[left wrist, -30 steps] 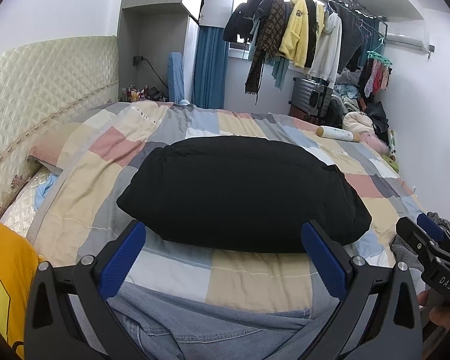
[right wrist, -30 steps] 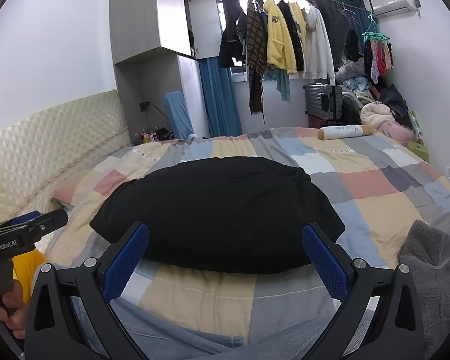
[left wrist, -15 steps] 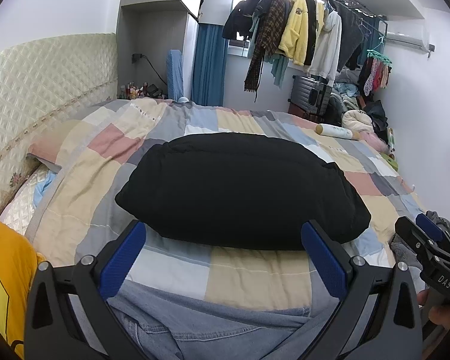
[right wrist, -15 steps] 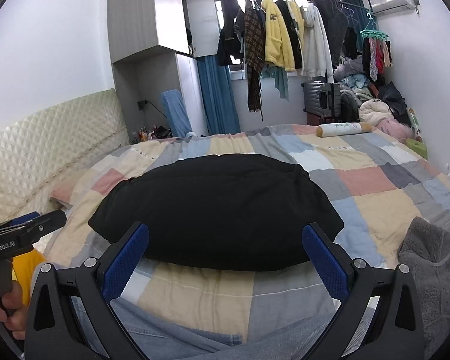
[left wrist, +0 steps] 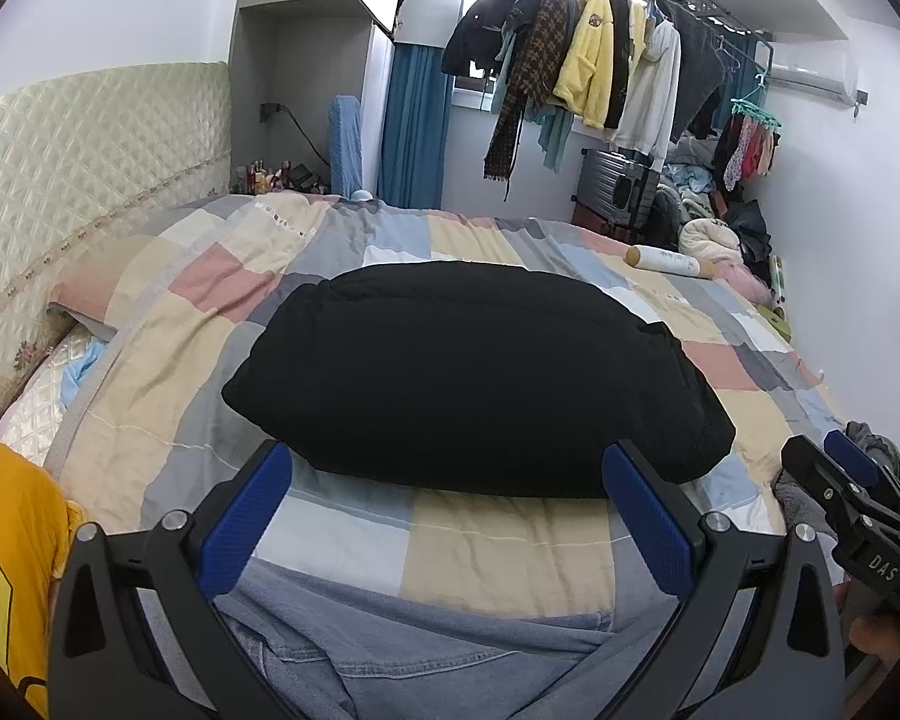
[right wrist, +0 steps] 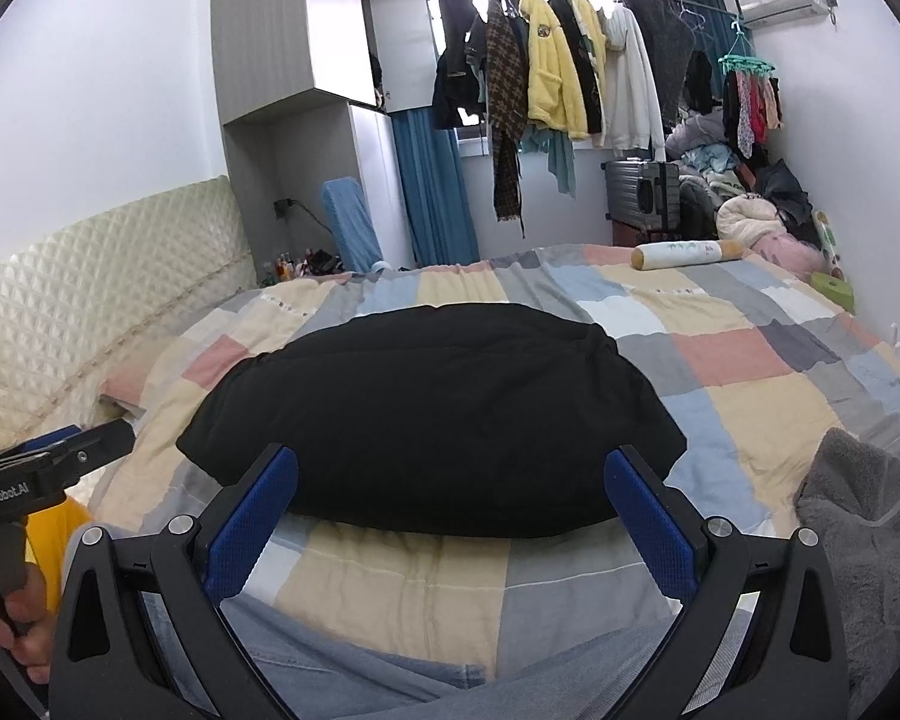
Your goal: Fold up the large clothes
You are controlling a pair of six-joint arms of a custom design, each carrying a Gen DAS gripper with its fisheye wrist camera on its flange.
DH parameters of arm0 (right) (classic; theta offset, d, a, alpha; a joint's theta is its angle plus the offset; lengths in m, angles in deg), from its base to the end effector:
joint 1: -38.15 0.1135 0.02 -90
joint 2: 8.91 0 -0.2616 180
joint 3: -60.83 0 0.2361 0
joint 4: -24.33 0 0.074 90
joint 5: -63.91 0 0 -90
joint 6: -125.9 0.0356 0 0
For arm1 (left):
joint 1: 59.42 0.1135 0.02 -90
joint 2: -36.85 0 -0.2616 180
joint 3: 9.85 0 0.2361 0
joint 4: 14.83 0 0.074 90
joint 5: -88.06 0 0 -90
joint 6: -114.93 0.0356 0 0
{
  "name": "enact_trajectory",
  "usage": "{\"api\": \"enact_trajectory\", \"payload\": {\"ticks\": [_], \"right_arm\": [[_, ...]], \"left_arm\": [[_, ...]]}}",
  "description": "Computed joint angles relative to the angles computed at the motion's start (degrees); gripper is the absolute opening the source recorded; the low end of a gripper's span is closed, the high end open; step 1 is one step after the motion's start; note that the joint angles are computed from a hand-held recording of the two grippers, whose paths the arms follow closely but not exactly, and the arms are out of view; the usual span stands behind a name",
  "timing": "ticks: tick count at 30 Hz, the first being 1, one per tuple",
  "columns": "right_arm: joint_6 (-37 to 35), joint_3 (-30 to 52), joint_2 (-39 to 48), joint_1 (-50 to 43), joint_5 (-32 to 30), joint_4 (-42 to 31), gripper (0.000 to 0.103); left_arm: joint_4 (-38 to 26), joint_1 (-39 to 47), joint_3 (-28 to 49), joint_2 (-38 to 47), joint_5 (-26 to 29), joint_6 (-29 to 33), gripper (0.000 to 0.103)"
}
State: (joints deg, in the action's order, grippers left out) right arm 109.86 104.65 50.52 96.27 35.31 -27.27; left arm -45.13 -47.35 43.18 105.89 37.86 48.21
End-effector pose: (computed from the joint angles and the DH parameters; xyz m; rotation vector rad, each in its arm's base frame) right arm 0.1056 0.1105 0.1913 0.5166 1.9629 -0.1148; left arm 0.2232 0.0244 0.2194 0.5274 2.1370 -0.4862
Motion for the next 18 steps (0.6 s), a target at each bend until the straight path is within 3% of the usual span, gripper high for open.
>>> {"api": "enact_trajectory", "payload": {"ticks": [18], "right_arm": [[2.1,0.85,0.52,0.18,0.57,-3.02,0.103]], "left_arm": [[-0.74,0.5,0.73,0.24,-0.08,0.67,0.103]]}}
